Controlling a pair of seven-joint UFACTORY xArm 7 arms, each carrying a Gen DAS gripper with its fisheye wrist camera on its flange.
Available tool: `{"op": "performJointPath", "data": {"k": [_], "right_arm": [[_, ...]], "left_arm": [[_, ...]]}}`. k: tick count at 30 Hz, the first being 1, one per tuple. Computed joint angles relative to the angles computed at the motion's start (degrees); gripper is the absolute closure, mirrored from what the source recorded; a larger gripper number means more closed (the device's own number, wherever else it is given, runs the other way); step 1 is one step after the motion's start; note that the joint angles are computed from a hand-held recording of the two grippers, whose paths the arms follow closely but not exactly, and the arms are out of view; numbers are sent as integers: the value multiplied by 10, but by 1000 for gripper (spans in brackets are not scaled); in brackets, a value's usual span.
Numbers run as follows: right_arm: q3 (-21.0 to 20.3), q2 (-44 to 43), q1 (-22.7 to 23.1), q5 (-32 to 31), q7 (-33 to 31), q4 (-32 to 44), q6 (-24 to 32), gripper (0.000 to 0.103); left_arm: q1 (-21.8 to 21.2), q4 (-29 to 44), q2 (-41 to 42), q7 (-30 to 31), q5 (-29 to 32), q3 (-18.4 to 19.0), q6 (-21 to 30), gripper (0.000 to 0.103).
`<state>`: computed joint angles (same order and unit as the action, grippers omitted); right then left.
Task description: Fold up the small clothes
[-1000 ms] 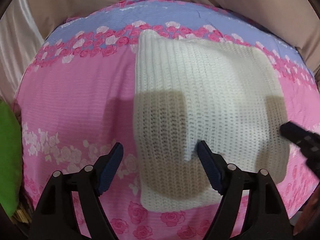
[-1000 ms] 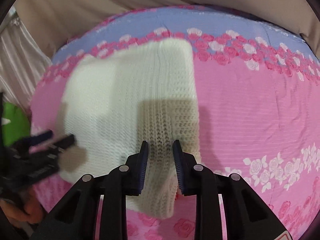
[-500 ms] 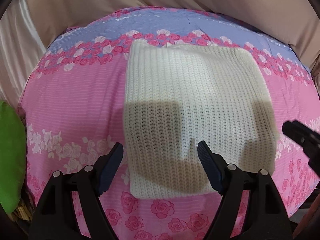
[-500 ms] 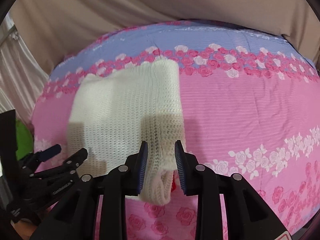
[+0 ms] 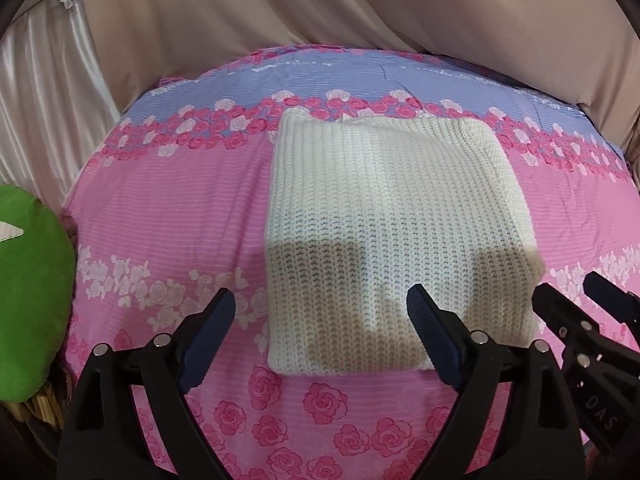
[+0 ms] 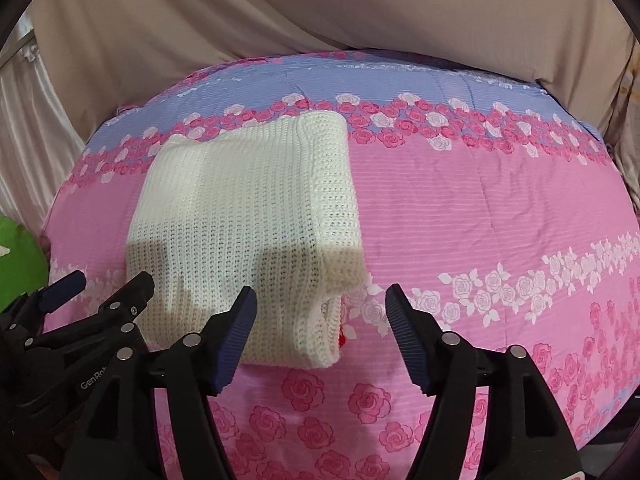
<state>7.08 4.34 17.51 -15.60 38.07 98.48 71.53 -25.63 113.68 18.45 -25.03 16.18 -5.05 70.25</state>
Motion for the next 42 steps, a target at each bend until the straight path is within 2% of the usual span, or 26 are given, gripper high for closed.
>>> {"op": "performJointPath", "data": {"k": [16,30,42], "right_arm": [[10,-17,12,-32,12,-14,3,35],[17,-25,16,-47,30,-19,5,35],[19,-20,25,-54,44,-18,3,35]], "left_arm": [[-18,-38,-31,-50,66,-1,-16,14],[-5,-64,-52,-53,49,-11,-25,14],[2,-78,-64,-52,60,-14,-28,14]]}}
